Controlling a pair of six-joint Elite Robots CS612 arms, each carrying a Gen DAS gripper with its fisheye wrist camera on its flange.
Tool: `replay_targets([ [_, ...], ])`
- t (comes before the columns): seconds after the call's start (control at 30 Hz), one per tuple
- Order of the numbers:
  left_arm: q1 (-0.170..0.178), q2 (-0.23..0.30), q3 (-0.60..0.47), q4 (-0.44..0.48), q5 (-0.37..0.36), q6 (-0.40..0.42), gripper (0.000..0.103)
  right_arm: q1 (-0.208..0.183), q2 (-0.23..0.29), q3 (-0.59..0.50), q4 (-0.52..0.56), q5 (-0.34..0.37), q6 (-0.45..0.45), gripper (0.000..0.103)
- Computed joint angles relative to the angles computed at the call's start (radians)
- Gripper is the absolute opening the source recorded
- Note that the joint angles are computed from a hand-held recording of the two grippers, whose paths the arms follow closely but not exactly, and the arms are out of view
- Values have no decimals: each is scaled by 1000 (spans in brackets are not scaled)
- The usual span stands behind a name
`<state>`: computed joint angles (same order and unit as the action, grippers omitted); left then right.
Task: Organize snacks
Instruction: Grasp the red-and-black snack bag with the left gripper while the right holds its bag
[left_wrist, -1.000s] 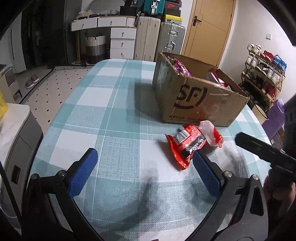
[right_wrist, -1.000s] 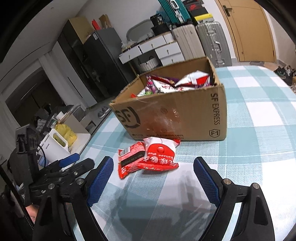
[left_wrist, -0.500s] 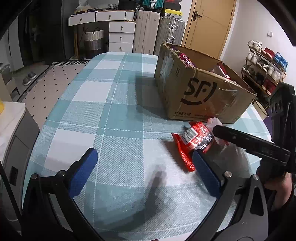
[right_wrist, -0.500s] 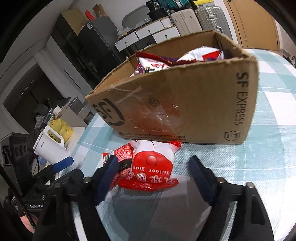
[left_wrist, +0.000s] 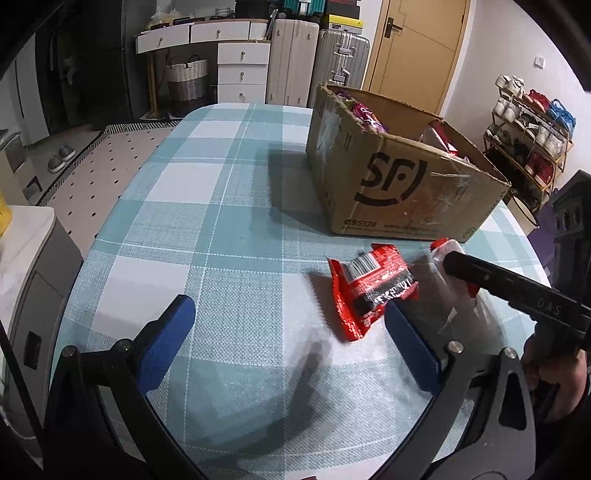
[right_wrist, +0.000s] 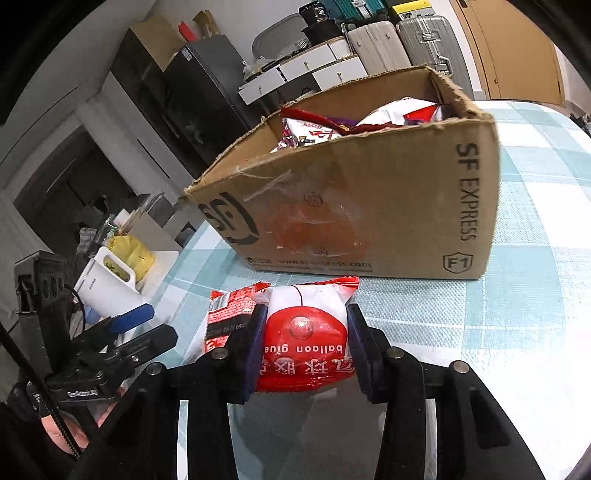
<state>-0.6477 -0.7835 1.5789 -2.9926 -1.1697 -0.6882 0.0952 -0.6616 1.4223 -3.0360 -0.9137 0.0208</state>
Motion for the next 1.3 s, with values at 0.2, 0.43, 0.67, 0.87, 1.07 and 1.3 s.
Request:
replay_targets([
  [0.2, -9, -6, -1, 21, 0, 4, 102, -12, -12, 30, -43, 37, 15, 42],
  [0.43, -13, -1, -24, 53, -8, 12, 102, -29, -38, 87, -128, 76, 43, 42],
  [0.67, -9, 23, -74, 108, -39, 16, 102, -50, -68, 149, -176, 95, 49, 42],
  [0.87, 0, 48, -118, 139, -83, -2, 102, -66, -76, 178, -195, 103, 65, 42],
  [1.07, -2, 70, -168, 186, -69, -18, 102, -71, -74, 189, -220, 107, 78, 42],
  [1.3, -4, 102, -242, 300, -58, -23, 102, -78, -72, 196, -227, 118, 91, 42],
])
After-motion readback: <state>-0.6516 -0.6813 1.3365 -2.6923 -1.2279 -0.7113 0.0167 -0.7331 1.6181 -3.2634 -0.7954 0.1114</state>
